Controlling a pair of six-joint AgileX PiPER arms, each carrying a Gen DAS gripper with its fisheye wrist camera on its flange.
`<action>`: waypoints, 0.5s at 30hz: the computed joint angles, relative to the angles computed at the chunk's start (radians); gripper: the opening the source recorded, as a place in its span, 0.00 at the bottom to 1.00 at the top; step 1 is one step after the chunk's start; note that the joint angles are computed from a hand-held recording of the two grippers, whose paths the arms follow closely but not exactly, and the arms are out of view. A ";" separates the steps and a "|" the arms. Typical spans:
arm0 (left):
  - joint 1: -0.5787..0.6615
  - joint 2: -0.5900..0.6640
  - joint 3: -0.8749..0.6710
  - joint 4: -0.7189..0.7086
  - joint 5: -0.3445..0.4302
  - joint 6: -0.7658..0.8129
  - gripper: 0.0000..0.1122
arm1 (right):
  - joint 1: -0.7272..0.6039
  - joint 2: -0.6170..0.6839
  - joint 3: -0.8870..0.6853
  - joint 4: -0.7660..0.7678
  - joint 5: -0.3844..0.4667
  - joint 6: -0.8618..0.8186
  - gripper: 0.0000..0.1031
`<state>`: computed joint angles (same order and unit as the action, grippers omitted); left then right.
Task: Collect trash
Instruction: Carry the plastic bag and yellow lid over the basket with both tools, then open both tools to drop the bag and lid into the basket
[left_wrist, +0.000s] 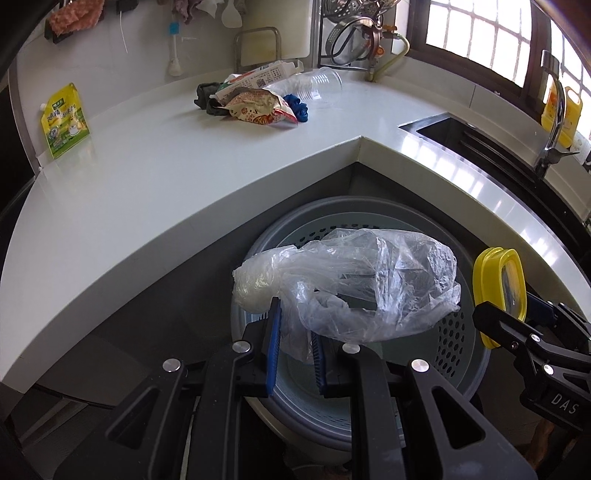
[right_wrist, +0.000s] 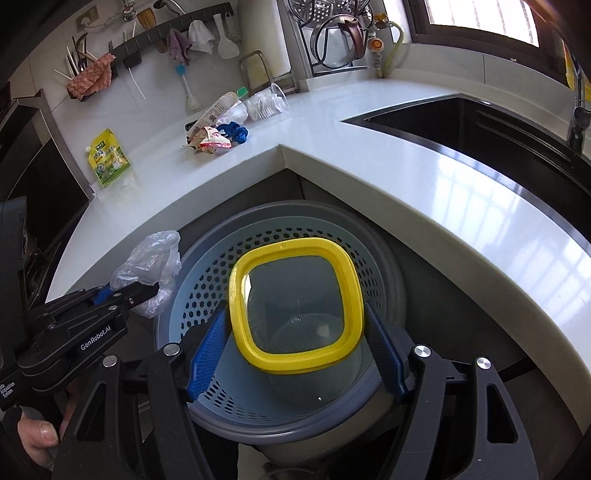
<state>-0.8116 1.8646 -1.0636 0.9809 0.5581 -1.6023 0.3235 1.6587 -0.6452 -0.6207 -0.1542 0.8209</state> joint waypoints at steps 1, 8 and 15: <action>0.004 0.006 -0.004 -0.013 -0.005 0.015 0.14 | -0.001 0.007 0.000 -0.016 -0.003 0.016 0.67; 0.004 0.045 -0.035 -0.055 0.002 0.056 0.14 | -0.003 0.039 0.001 -0.044 -0.009 0.036 0.67; 0.015 0.058 -0.054 -0.096 -0.006 0.107 0.14 | -0.005 0.057 -0.006 -0.075 -0.011 0.063 0.67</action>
<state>-0.7963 1.9226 -1.1172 0.8844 0.5521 -1.4952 0.3180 1.7153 -0.6507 -0.6958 -0.1655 0.8842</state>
